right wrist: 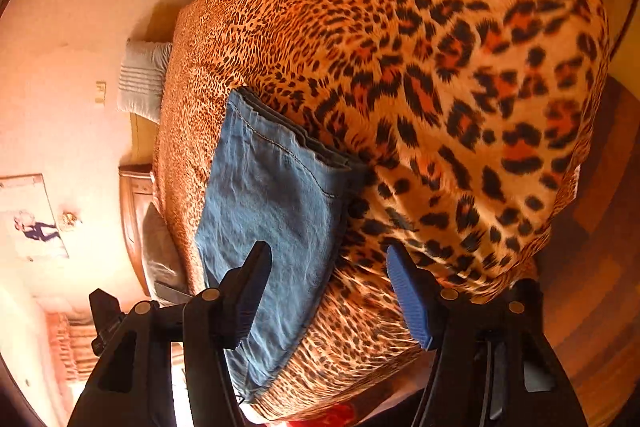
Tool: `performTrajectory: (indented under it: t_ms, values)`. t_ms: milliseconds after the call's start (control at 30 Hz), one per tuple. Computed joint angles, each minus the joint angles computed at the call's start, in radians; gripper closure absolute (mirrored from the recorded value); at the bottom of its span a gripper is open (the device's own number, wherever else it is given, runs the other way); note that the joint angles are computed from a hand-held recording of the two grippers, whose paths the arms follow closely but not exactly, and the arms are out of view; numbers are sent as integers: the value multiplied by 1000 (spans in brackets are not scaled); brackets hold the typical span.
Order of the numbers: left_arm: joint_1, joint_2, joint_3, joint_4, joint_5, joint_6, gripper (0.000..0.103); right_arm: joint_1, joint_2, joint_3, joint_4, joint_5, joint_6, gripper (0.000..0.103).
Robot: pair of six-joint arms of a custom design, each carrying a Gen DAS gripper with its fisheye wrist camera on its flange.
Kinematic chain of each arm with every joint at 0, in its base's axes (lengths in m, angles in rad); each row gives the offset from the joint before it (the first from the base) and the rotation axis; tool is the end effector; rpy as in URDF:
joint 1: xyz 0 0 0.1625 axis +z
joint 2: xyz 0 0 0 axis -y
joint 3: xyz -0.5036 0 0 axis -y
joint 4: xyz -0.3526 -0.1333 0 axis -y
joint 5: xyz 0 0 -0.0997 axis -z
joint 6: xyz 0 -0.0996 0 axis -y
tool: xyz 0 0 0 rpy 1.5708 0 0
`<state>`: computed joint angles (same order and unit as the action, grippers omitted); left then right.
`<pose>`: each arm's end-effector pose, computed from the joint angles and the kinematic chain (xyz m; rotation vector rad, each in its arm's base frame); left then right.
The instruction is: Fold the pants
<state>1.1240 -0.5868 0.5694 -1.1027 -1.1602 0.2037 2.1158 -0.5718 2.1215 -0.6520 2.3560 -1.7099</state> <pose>-0.1990 -0.8160 0.3218 0.9608 2.4557 0.5329 0.2595 -0.3068 -0.0347 1.4813 2.2257 -1.4242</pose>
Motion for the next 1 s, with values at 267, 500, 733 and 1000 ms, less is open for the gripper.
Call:
performTrajectory:
  t_ms: [267, 500, 733, 1000]
  values:
    - [-126, 114, 105, -69, -54, 30, 35, -93, 41, 29, -308, -87, -220, 41]
    - [-178, 278, 80, -65, -76, 15, 35, -190, 28, 92, -473, -248, -351, 43]
    - [-184, 427, -50, 109, -46, 121, 35, -227, 37, 149, -571, -326, -389, 43]
    - [-236, 351, 279, -106, 153, 412, 22, -192, 57, 171, -632, -295, -403, 43]
